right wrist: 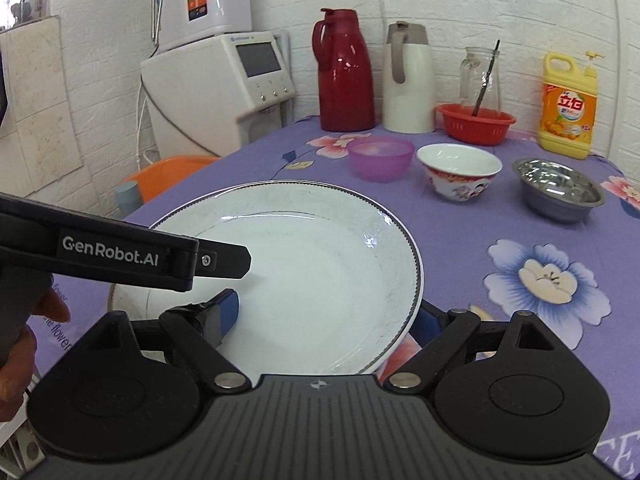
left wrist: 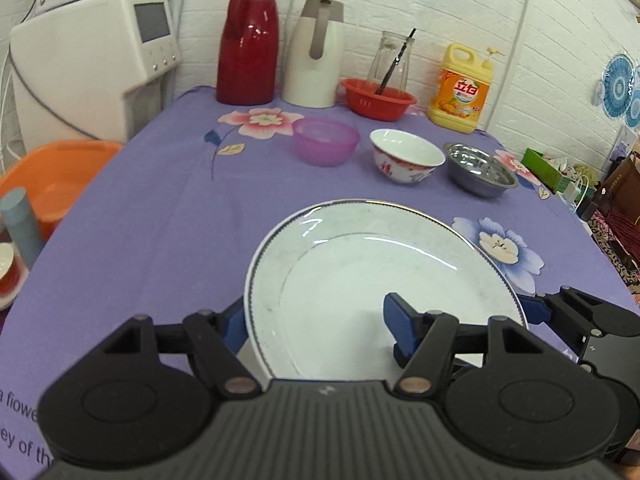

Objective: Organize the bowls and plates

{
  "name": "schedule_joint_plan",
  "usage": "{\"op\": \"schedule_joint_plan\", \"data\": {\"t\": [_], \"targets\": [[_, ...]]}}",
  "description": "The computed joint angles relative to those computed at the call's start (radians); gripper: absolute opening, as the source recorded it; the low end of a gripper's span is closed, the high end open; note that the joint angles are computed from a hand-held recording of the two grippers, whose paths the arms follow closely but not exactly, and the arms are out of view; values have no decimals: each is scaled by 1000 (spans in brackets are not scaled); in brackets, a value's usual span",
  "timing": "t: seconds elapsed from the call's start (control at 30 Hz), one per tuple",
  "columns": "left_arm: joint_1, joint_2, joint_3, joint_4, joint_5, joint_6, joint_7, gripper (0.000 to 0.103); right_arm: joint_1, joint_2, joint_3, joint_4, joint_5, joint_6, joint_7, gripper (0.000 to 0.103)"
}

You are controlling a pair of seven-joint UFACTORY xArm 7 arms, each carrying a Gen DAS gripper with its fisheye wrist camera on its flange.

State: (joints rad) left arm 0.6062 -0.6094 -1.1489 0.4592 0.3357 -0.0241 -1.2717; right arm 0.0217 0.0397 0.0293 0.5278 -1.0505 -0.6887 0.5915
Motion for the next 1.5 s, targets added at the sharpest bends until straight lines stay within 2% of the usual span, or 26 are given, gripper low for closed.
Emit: {"op": "schedule_joint_plan", "data": {"t": [0.13, 0.37, 0.5, 0.63, 0.7, 0.83, 0.93, 0.97, 1.03, 1.13, 1.17, 1.23, 1.37, 1.5], "targets": [[3, -29, -22, -44, -12, -35, -23, 66, 25, -11, 15, -47, 80, 16, -90, 103], [40, -64, -71, -47, -16, -36, -13, 67, 23, -3, 11, -54, 75, -1, -85, 103], [67, -61, -90, -51, -22, -64, -12, 67, 42, -21, 22, -82, 153, 9, -170, 103], [65, -89, -95, -47, -30, -58, -7, 68, 24, 0, 6, -56, 80, -17, -95, 103], [52, -104, -84, -48, -35, -56, -9, 72, 15, 3, 3, -50, 54, -27, -58, 103], [37, -132, -63, -48, -42, -61, -11, 76, 10, -3, 4, -60, 52, -38, -38, 103], [46, -131, -61, -37, -44, -63, -10, 77, 24, -42, 11, -57, 13, 40, -83, 103], [52, -129, -63, -32, -45, -67, -8, 77, 23, -48, 4, -50, -18, 48, -64, 103], [64, -126, -73, -19, -48, -67, -7, 77, 4, -24, -19, -27, -72, 1, 19, 103], [76, -120, -84, -7, -49, -74, -2, 77, -5, -25, -22, -58, 55, -30, -58, 103], [83, -118, -90, 0, -49, -74, 1, 77, -10, -23, -25, -60, 66, -46, -60, 103], [94, -114, -100, 11, -49, -73, 6, 77, -24, -17, -31, -48, 41, -62, -26, 103], [118, -100, -121, 38, -49, -75, 21, 77, -36, -10, -32, -47, 52, -67, -42, 103], [146, -85, -149, 68, -48, -62, 34, 80, -61, 12, -41, -27, 22, -70, -2, 103]]}}
